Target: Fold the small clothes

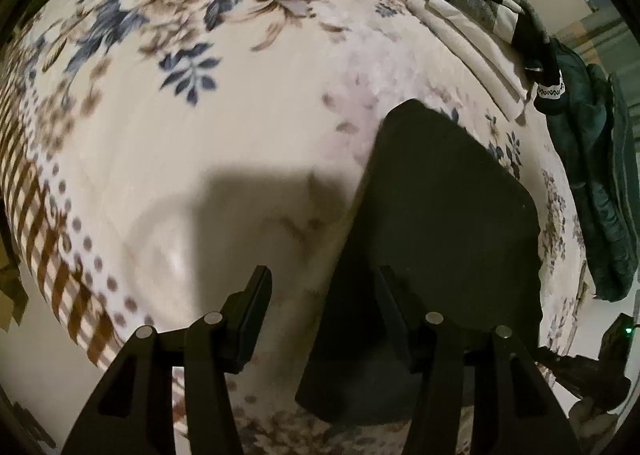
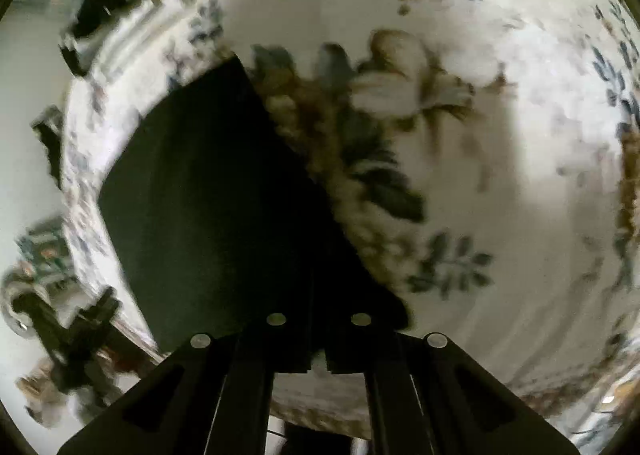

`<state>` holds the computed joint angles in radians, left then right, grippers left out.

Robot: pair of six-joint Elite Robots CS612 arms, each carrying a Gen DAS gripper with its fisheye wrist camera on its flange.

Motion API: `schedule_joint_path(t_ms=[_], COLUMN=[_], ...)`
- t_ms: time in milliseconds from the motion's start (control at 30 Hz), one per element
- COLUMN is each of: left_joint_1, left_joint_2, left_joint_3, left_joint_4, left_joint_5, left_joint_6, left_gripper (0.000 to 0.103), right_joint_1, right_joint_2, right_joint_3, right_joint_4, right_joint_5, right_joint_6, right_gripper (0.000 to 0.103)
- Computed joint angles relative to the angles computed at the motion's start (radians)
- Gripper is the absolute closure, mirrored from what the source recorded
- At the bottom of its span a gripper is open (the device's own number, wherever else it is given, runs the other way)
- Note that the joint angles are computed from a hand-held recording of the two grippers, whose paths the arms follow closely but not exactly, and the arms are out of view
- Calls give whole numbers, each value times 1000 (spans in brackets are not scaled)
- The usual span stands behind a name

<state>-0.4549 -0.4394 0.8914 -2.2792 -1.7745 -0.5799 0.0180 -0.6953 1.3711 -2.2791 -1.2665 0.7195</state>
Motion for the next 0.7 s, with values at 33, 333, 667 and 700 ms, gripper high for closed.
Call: schedule_joint_path(t_ms=[33, 333, 667, 700], left_joint_1=[0, 5, 5, 4], left_joint_2=[-7, -81, -33, -36], left_joint_3=[14, 160, 210, 219], left_joint_4=[2, -62, -233, -257], left_joint_5=[-5, -96, -351, -351], left_joint_6=[-5, -113, -401, -428], left_gripper=[52, 52, 52, 53], right_joint_1=[-2, -85, -23, -15], right_joint_2=[-1, 14, 39, 17], right_joint_3=[2, 149, 104, 105], right_joint_4=[20, -293, -296, -267], right_joint_5=[-18, 419, 230, 181], right_joint_6=[1, 272, 381, 337], right_gripper=[103, 48, 96, 96])
